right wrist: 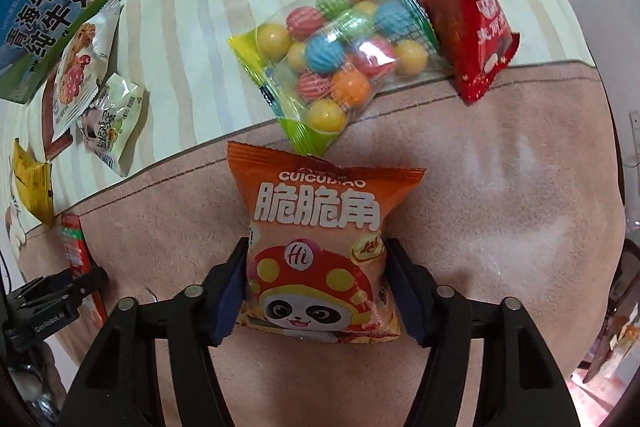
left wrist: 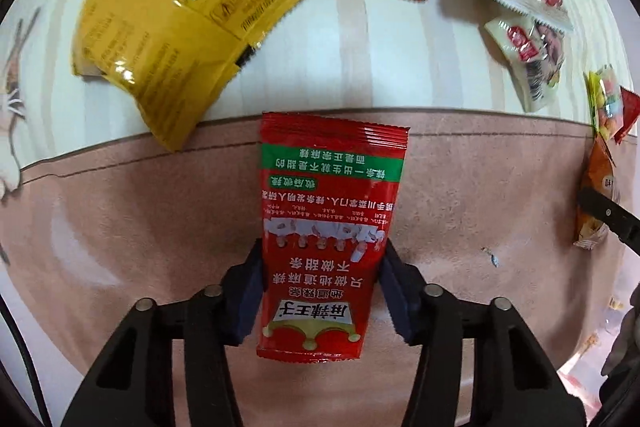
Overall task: Organize snacks
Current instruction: 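Lift both packets and carry them toward the cardboard box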
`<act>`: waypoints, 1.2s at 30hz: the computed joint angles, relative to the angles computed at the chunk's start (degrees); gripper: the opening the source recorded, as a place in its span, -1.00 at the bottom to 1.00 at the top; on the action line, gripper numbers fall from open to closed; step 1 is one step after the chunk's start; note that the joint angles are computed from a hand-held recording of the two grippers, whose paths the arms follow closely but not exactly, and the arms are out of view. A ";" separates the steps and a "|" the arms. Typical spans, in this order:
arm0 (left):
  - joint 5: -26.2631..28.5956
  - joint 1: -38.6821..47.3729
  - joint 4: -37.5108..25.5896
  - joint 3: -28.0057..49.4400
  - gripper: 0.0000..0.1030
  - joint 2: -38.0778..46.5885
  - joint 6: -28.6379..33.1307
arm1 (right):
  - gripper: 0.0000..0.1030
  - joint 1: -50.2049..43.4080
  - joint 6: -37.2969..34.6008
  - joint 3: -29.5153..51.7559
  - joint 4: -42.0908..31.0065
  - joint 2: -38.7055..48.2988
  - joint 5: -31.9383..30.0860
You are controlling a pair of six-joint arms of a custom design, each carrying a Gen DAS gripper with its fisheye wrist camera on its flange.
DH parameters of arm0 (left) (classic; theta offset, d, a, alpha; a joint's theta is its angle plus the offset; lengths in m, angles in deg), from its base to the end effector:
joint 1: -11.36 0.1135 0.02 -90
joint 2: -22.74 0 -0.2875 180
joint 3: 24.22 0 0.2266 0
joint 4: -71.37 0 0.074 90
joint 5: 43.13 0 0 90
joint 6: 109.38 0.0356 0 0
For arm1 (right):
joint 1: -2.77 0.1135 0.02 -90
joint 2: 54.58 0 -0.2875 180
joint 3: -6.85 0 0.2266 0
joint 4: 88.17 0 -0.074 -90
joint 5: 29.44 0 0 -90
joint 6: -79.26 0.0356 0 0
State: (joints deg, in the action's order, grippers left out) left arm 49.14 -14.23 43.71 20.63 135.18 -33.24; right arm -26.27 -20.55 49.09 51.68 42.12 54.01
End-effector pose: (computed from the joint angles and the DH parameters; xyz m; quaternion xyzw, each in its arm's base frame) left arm 0.1853 -0.0903 0.0606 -0.1012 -0.9936 0.0032 0.0498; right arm 0.1563 -0.0821 0.1056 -0.1689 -0.9832 -0.0672 0.0189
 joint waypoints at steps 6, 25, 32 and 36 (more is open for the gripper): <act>1.25 -1.18 -4.61 -0.24 -0.10 -7.46 -3.10 | 0.03 -0.60 -1.40 4.54 -4.91 -0.93 -2.48; 12.57 6.18 -39.29 36.17 -0.10 -22.27 0.40 | 0.03 13.15 5.38 31.31 -32.52 -16.57 -19.42; 8.49 7.73 -47.21 61.18 -0.10 -7.60 4.19 | 0.03 23.71 13.77 49.63 -30.00 -4.95 -17.88; 5.08 8.99 -54.37 78.87 -0.10 5.10 5.84 | 0.03 26.51 16.18 59.60 -29.59 4.75 -17.81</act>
